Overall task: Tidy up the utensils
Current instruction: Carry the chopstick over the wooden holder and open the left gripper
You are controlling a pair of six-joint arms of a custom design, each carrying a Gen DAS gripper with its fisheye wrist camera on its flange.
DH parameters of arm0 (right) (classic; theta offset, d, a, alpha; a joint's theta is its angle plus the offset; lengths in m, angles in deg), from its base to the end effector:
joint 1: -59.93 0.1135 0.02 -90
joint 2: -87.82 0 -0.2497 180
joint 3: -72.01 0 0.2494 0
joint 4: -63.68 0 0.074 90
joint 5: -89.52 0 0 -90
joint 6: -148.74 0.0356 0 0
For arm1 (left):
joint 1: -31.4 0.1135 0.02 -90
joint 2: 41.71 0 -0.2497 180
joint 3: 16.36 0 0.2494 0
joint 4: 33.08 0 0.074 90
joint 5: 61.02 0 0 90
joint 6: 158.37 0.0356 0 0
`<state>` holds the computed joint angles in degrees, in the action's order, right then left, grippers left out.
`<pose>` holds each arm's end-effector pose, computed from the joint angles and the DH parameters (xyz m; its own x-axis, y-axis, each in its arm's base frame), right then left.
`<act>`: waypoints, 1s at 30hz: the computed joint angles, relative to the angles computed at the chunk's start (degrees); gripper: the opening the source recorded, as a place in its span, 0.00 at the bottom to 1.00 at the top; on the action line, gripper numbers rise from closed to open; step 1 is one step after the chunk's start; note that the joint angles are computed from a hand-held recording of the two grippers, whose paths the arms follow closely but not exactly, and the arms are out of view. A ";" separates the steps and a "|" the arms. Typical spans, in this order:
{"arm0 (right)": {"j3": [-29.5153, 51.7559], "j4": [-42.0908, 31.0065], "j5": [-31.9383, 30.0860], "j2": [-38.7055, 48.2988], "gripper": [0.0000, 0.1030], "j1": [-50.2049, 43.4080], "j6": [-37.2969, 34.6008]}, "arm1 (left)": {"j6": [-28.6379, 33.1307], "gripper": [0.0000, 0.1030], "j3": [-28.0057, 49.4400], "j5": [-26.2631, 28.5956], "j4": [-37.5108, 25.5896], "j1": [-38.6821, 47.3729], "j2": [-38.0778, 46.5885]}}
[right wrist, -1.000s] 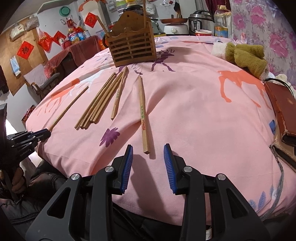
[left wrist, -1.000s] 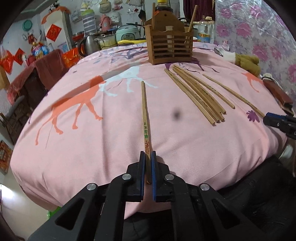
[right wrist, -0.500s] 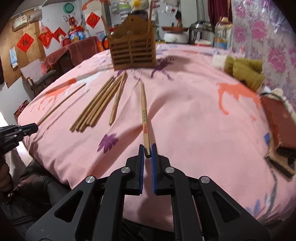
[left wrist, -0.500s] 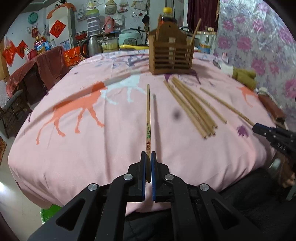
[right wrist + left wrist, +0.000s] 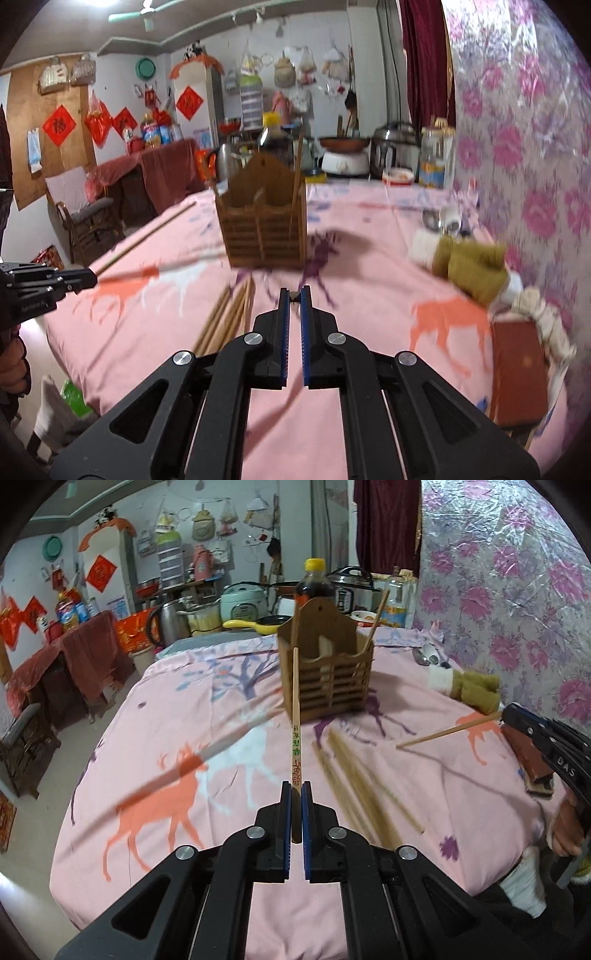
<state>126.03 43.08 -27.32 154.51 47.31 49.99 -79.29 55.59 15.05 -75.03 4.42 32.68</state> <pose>0.2503 -0.0396 0.2301 -0.5027 -0.0265 -0.8640 -0.2528 0.9603 0.1176 0.2530 -0.1192 0.2674 -0.6665 0.1330 -0.7336 0.1637 0.9860 0.0300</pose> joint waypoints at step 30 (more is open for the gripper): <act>30.14 0.32 4.04 17.20 0.06 8.11 9.54 | 2.92 0.05 67.14 3.05 -16.69 3.46 36.93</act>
<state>156.18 43.40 -23.28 171.71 55.42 59.53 -76.36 122.73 18.10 -91.72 7.89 69.61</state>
